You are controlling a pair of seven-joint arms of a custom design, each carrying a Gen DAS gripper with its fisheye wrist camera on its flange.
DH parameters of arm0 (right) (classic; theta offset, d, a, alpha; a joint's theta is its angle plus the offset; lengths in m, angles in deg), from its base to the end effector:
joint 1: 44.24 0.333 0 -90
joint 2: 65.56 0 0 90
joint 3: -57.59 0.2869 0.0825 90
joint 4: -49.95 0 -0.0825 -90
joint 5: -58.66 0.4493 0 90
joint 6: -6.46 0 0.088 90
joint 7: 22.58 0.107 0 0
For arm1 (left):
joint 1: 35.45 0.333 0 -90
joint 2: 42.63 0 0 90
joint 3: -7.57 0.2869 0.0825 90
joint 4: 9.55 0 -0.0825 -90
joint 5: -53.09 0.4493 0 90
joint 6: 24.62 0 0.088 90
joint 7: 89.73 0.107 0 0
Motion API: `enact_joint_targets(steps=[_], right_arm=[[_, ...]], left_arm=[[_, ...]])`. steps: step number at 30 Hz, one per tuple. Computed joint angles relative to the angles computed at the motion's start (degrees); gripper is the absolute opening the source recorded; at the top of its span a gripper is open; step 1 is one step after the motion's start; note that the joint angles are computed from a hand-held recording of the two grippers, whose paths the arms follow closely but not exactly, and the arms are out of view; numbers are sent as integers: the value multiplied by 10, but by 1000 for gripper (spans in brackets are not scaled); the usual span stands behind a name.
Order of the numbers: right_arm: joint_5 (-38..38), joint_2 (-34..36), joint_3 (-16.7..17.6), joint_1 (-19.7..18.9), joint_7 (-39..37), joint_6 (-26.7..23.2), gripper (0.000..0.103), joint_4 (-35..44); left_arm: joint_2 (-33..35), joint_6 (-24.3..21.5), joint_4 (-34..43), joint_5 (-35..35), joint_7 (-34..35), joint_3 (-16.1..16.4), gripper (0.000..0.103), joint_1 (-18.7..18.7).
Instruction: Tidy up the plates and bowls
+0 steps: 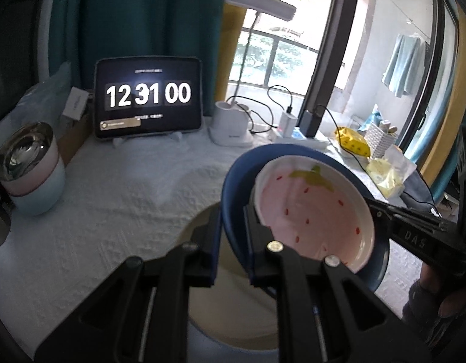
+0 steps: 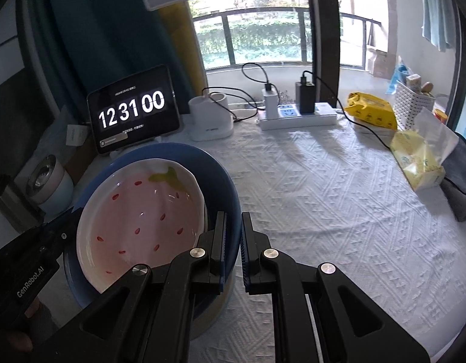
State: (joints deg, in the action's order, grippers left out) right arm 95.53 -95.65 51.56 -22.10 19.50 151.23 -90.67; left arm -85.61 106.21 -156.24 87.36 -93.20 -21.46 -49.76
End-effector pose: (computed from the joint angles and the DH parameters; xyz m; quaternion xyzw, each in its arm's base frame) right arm 0.4922 0.1341 0.4997 -0.8347 0.3920 -0.1027 0.3729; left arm 0.3468 -0.3054 0.4869 -0.7941 0.4162 -0.2963 0.3293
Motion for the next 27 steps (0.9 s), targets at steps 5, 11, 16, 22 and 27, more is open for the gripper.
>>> enact_joint_targets(steps=[5, 11, 16, 22, 27], right_arm=[[-3, 2, 8, 4, 5, -2, 11, -3], [-7, 8, 14, 10, 11, -4, 11, -6], [-11, 16, 18, 12, 15, -5, 11, -4], [-13, 21, 19, 11, 16, -11, 11, 1], [-16, 26, 20, 8, 20, -16, 13, 6]], left_arm=[[-18, -11, -17, -11, 4, 6, 13, -9], [-29, -16, -32, -26, 7, 12, 13, -13], [-34, -14, -41, -34, 7, 13, 13, -14], [-35, -11, -42, -37, 9, 12, 13, -12], [-27, -14, -39, -40, 19, 13, 14, -11]])
